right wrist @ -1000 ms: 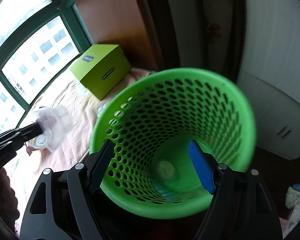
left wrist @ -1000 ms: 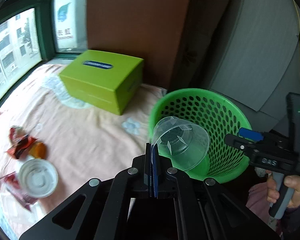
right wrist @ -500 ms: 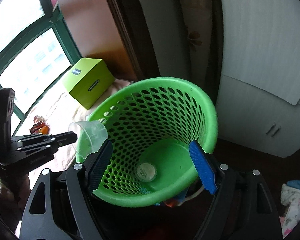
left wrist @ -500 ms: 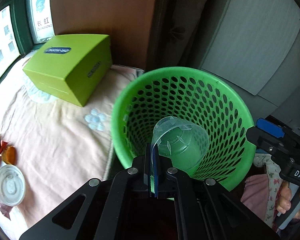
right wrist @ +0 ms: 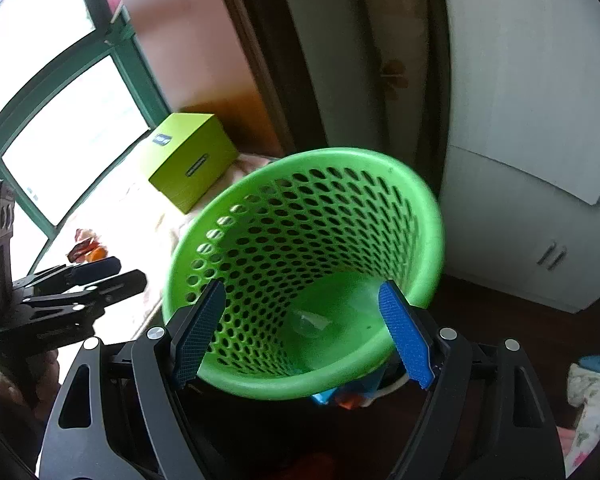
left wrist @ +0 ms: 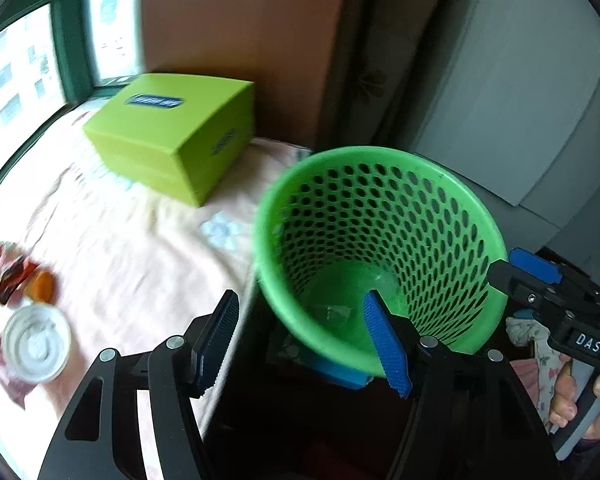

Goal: Collect trash
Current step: 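Carry the clear plastic cup over the green basket and open the left tool, then move both tools back over the table items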

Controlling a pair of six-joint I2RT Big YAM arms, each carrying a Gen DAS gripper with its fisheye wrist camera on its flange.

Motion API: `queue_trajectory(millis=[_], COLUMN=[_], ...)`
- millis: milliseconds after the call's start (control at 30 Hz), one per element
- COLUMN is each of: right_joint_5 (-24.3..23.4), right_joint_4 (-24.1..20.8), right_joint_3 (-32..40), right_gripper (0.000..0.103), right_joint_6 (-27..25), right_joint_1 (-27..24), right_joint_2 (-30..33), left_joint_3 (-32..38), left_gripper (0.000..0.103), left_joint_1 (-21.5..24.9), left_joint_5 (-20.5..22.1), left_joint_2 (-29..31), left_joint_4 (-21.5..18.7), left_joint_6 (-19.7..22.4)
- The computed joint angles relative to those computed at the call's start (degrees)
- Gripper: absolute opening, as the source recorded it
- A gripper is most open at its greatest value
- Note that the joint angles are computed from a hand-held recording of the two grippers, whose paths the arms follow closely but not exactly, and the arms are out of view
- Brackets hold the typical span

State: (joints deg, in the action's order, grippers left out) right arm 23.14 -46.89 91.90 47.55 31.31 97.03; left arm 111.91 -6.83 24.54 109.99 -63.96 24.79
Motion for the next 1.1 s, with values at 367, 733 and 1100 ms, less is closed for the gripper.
queue_trajectory(millis=[367, 733, 1100], right_joint_5=[-2.43, -5.90, -12.40], right_joint_4=[-0.97, -3.26, -7.05], right_joint_3=[8.50, 20.45, 34.79], right_gripper=[0.081, 0.081, 0.081], right_joint_6=[-3.86, -8.13, -11.87], right_joint_1=[2.32, 4.49, 5.82], right_joint_2=[5.92, 14.04, 23.67], left_joint_3=[-1.53, 3.71, 8.55], left_gripper=[0.070, 0.071, 0.071], left_joint_1=[8.43, 18.44, 25.53], left_joint_5=[-1.92, -6.94, -8.90], left_joint_2=[-1.54, 2.49, 6.17], left_joint_4=[3.12, 2.15, 0.80], left_joint_6=[-4.49, -11.50, -16.79])
